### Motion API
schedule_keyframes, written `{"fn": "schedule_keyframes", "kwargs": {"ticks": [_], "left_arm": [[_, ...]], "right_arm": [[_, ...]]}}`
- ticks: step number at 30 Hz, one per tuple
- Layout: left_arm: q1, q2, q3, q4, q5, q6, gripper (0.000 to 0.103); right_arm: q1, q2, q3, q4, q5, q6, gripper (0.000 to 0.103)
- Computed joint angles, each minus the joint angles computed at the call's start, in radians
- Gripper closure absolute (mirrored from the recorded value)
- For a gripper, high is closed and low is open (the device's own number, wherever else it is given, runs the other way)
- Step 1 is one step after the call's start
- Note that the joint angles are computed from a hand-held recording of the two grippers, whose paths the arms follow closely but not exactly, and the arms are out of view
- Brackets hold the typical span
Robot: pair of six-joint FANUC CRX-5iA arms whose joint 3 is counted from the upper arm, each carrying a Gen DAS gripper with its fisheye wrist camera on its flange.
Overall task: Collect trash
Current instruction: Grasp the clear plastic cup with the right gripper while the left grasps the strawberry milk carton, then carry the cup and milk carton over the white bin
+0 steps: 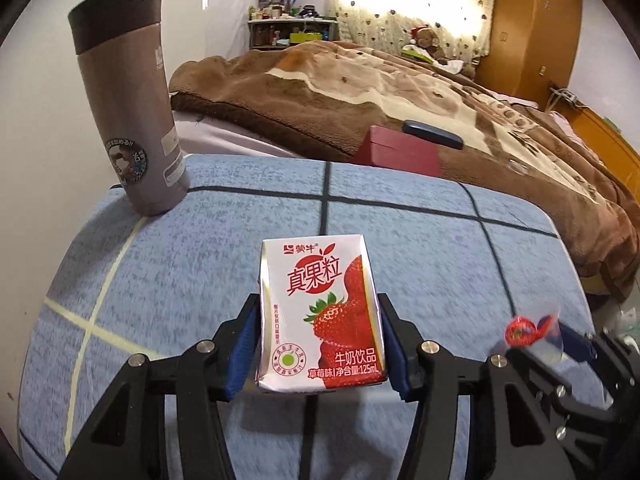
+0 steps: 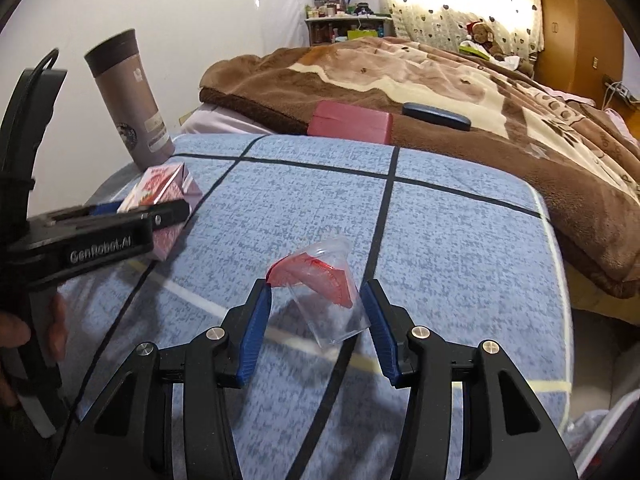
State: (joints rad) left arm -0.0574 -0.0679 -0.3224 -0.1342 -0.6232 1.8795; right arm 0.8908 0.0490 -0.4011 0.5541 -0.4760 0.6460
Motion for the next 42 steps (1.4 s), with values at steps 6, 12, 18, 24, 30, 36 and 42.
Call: {"fn": "schedule_keyframes", "kwargs": {"ticks": [6, 12, 18, 24, 30, 36, 42], "left_arm": [[-0.041, -0.076, -0.044, -0.001, -0.004, 0.001, 0.046], [-0.095, -0.148, -0.066, -0.035, -0.012, 0.032, 0.046], [-0.154, -0.202, -0.082, -0.039, -0.018, 0.046, 0.046], [-0.232, -0.223, -0.08, -0.052, -0.018, 0.068, 0.046], [-0.329, -0.201, -0.046, -0.09, -0.02, 0.114, 0.046], [-0.427, -0.155, -0.005, -0.103, -0.007, 0.137, 0.046], [-0.514, -0.092, 0.044, -0.108, 0.005, 0.157, 0.046]], "right_arm": [[0.015, -0.073, -0.085, 0.141, 0.01, -0.141, 0.054], [0.022, -0.155, -0.161, 0.245, 0.001, -0.267, 0.054], [0.023, -0.231, -0.236, 0.37, -0.015, -0.392, 0.054], [0.022, -0.312, -0.309, 0.458, -0.041, -0.487, 0.054], [0.025, -0.391, -0.369, 0.487, -0.084, -0.535, 0.054], [0.025, -0.468, -0.424, 0.508, -0.152, -0.573, 0.054], [0.012, -0.541, -0.468, 0.492, -0.217, -0.578, 0.054]]}}
